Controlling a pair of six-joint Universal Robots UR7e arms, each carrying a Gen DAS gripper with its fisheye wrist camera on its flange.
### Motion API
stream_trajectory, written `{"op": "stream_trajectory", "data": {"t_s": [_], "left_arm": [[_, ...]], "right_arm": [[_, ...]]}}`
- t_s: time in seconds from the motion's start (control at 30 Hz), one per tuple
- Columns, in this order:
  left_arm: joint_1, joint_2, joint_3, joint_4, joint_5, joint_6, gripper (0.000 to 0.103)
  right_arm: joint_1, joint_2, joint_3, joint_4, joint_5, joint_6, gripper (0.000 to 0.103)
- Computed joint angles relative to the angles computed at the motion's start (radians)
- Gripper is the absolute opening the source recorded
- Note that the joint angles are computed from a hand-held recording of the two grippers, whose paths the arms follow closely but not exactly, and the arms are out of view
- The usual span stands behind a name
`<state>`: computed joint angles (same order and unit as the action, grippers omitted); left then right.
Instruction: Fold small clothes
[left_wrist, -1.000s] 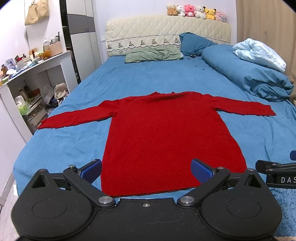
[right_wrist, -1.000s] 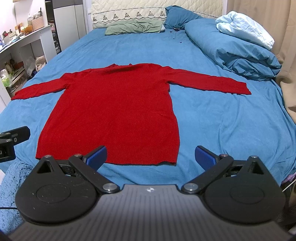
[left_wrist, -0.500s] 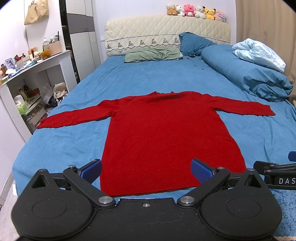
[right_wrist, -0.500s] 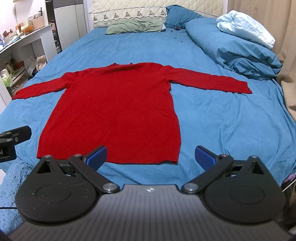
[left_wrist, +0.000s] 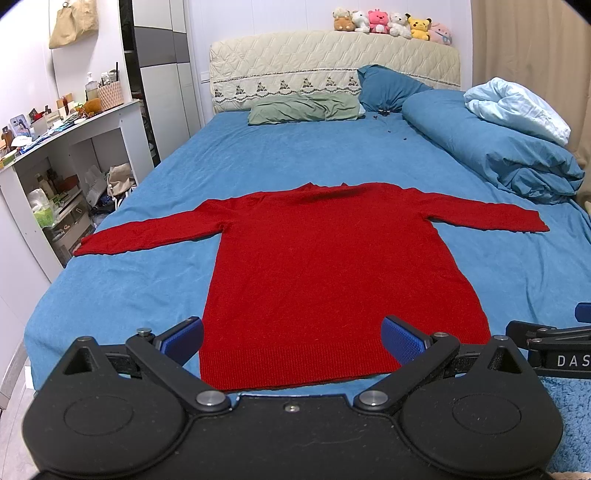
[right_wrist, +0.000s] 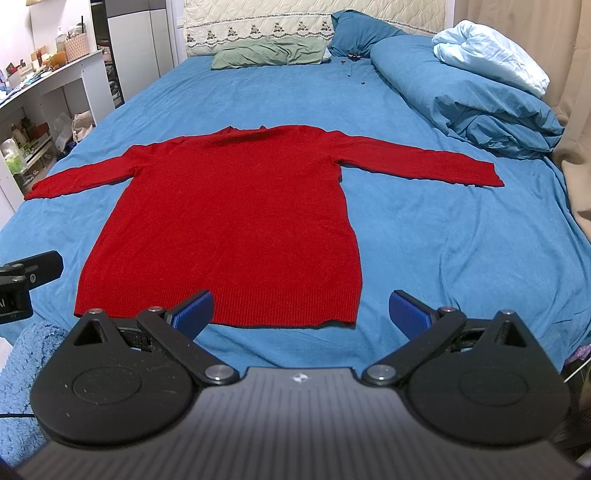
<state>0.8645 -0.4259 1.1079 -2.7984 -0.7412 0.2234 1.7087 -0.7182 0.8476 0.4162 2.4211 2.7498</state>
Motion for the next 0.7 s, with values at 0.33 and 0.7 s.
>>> {"op": "stream_trajectory", "data": {"t_s": [0.33,0.7], "left_arm": [[-0.002,-0.004,0.004,0.001,-0.001,-0.002,0.103],[-0.002,-0.004,0.004,0.003,-0.002,-0.003,0.103]], "right_arm": [[0.001,0.002,-0.002,0.002,0.000,0.002,0.103],[0.005,0.013,-0.020,0.015,0.003,0.008,0.103]]}}
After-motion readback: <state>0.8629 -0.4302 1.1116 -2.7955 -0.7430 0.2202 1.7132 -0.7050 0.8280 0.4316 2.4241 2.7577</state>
